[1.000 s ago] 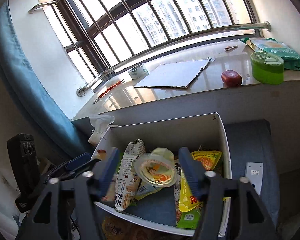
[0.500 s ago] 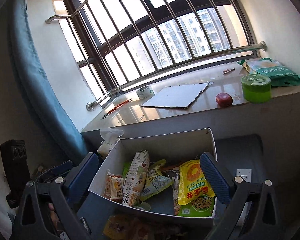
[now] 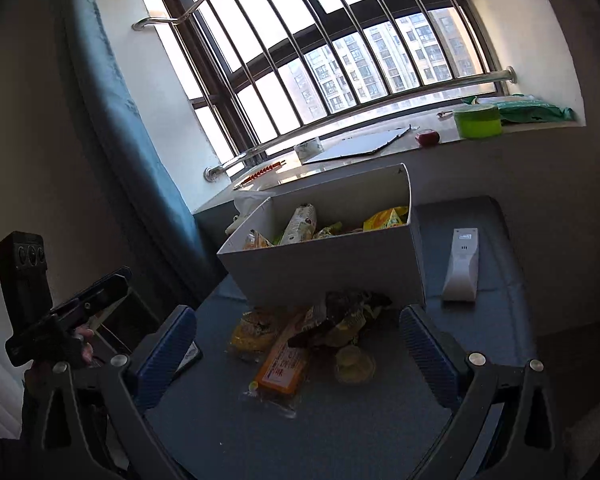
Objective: Organize snacks
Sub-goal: 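Withdraw both tools from the box toward the remaining snacks, then grasp the dark chip bag with the left tool while the right tool grasps a jelly cup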
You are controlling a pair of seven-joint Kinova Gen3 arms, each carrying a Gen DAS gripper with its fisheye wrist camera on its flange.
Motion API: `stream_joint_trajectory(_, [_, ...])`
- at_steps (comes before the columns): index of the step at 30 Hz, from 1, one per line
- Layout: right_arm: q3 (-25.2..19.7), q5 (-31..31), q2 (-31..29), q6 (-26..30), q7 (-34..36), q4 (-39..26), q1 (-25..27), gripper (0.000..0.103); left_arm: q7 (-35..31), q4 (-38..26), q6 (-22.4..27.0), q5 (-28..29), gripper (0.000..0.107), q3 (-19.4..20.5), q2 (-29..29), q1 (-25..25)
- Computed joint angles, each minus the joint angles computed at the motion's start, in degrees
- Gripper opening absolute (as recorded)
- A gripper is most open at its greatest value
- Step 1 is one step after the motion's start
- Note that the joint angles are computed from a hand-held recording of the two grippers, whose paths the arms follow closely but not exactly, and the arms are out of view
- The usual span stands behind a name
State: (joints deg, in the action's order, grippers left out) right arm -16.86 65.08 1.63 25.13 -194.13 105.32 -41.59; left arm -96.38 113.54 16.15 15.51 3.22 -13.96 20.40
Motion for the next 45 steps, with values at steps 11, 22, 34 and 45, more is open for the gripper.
stream_joint_trajectory(11, [4.09, -6.97, 3.41, 1.85, 1.99, 1.18, -7.01, 0.103, 3.29, 5.28, 1.4, 1.24, 0.103, 1.16, -1.02, 0.86])
stream_joint_trajectory(22, [-5.36, -15.88, 17.4, 15.7, 27.62, -15.75, 2.17, 0.103, 4.17, 5.67, 2.3, 1.52, 0.103, 0.89, 0.15, 0.08])
stream_joint_trajectory(34, [7.58, -35.99, 19.46, 12.35, 45.16, -20.01, -1.61, 0.036, 2.74, 5.66, 2.79, 2.77, 0.103, 0.16, 1.42, 0.23])
stream_joint_trajectory(45, [15.0, -29.16, 6.1, 2.77, 27.67, -3.47, -9.52, 0.036, -1.33, -3.06, 4.79, 0.58, 0.103, 5.29, 11.95, -0.45])
